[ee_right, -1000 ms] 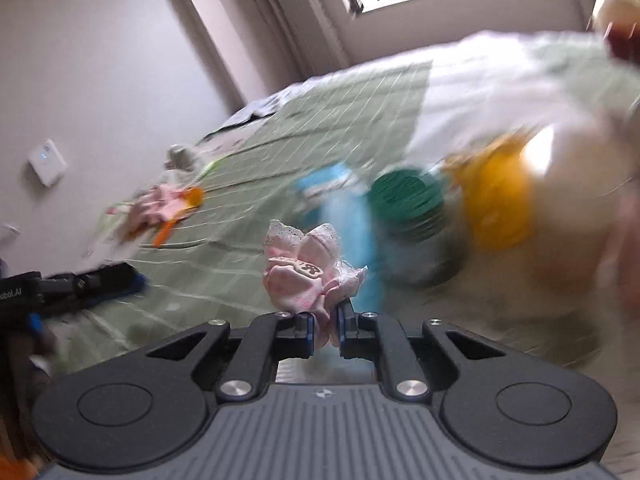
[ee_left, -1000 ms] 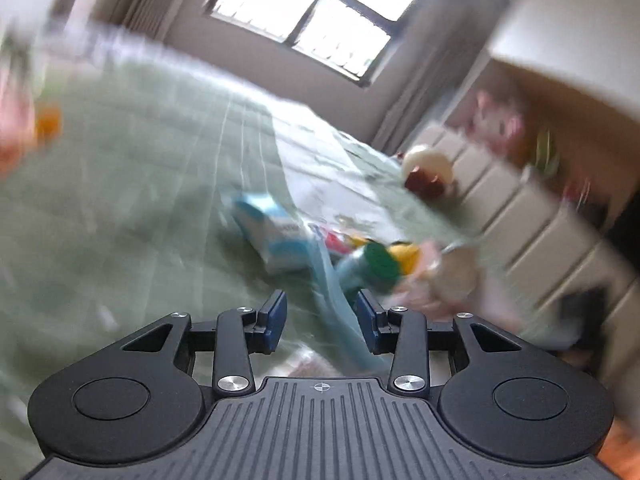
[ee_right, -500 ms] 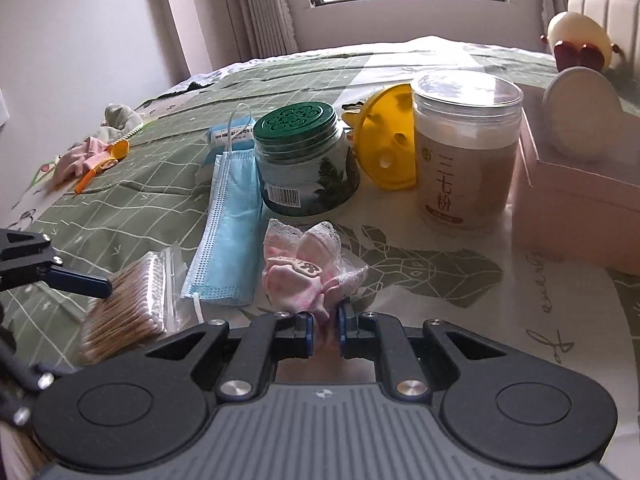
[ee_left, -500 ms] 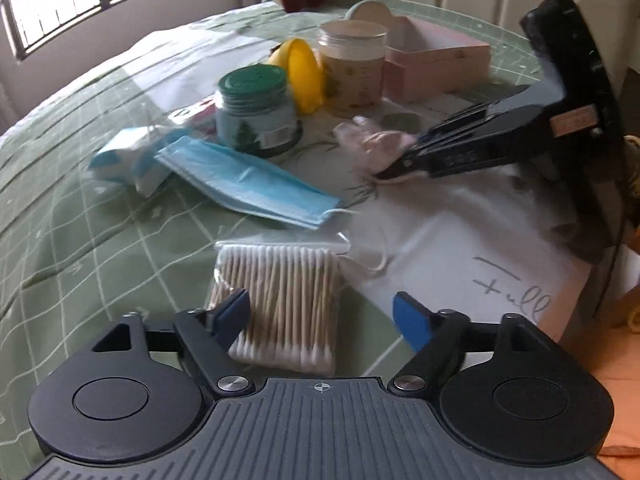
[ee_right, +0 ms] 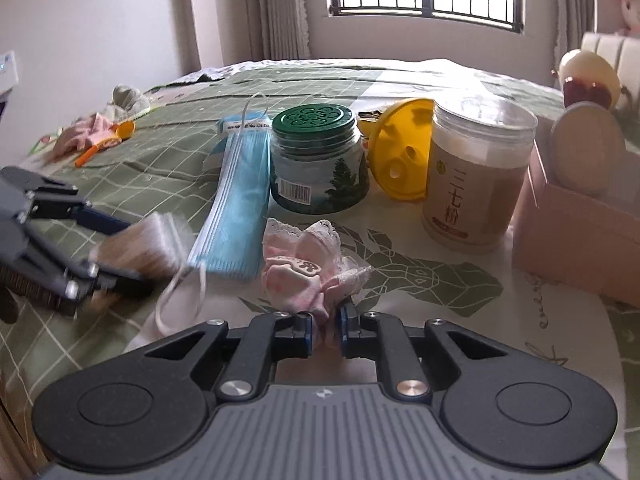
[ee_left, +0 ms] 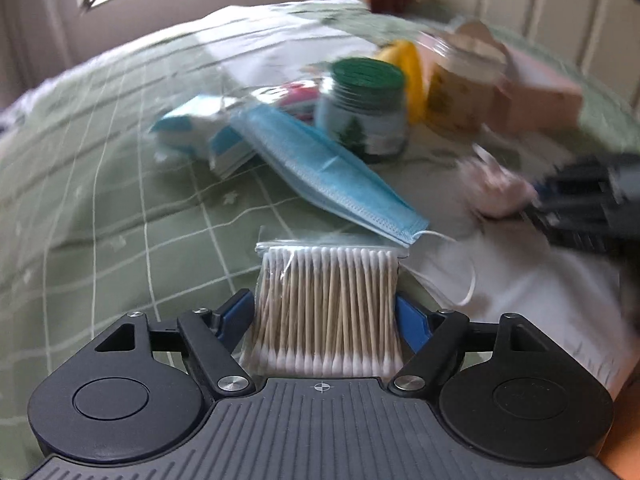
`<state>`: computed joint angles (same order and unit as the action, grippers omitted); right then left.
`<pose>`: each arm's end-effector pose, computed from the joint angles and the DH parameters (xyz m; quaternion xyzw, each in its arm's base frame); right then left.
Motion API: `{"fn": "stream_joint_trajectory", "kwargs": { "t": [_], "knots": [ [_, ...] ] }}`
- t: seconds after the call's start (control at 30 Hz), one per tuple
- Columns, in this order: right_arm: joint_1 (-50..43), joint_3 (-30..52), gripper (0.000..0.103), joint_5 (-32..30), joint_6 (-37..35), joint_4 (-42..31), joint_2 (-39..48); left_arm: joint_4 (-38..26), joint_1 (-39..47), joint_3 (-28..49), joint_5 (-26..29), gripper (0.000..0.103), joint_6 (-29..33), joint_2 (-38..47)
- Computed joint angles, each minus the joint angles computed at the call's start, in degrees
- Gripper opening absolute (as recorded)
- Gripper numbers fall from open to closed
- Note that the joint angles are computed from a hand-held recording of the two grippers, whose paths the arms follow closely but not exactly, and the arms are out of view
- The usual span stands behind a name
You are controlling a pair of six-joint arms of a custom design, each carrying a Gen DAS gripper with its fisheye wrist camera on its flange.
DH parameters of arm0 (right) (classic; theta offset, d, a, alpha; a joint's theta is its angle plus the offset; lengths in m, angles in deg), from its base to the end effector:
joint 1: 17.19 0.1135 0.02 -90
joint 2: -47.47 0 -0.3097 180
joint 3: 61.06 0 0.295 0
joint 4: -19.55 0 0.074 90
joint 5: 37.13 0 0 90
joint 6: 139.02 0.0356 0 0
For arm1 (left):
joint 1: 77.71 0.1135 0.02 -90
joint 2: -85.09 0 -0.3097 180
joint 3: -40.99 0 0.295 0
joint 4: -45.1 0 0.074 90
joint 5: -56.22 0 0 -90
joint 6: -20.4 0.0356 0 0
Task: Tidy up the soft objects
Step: 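Carry the swab bag into the pink box and open the left gripper while the right drops the scrunchie there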
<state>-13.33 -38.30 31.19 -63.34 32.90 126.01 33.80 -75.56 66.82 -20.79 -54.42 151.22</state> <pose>0.2021 0.0268 0.1008 -0.2169 0.8755 0.1353 0.4101 0.1873 -0.0010 0.1207 0.1434 0.9280 -0.0564 0.3391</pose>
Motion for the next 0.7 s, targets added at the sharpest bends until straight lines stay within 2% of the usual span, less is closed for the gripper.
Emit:
{"fn": "stream_joint_trajectory", "kwargs": {
  "t": [0.07,0.17,0.27,0.33,0.37,0.43,0.57,0.7],
  "knots": [
    [-3.83,1.02,0.012,-3.75,-3.05,-7.82,-4.65,-0.22,2.21,0.03,3.15,0.077,-1.06,-0.07],
    [-15.01,3.51,0.012,-11.49,-13.73,-23.63,-12.80,-6.23,-0.62,-0.64,1.69,0.076,-4.40,-8.82],
    [-31.24,8.36,0.012,-19.66,-28.78,-39.47,-17.30,-14.95,-8.22,0.50,1.47,0.075,-8.58,-19.84],
    [-41.56,13.23,0.012,-24.48,-36.57,-46.62,-15.71,-16.70,-15.33,2.65,-0.40,0.075,-12.91,-22.69],
    [-45.38,15.26,0.012,-26.40,-38.64,-47.97,-14.49,-15.91,-19.25,4.60,-1.46,0.075,-15.41,-22.11],
    [-49.99,18.53,0.012,-29.51,-39.35,-47.17,-12.12,-11.90,-24.74,8.59,-2.48,0.075,-19.34,-17.59],
    [-49.77,23.79,0.012,-31.58,-31.62,-37.69,-6.55,-1.80,-31.76,22.46,-1.75,0.075,-25.00,-0.24],
    [-42.49,27.15,0.013,-27.19,-15.22,-18.87,2.42,0.17,-34.12,41.31,-0.57,0.076,-29.01,19.76]
  ]
}}
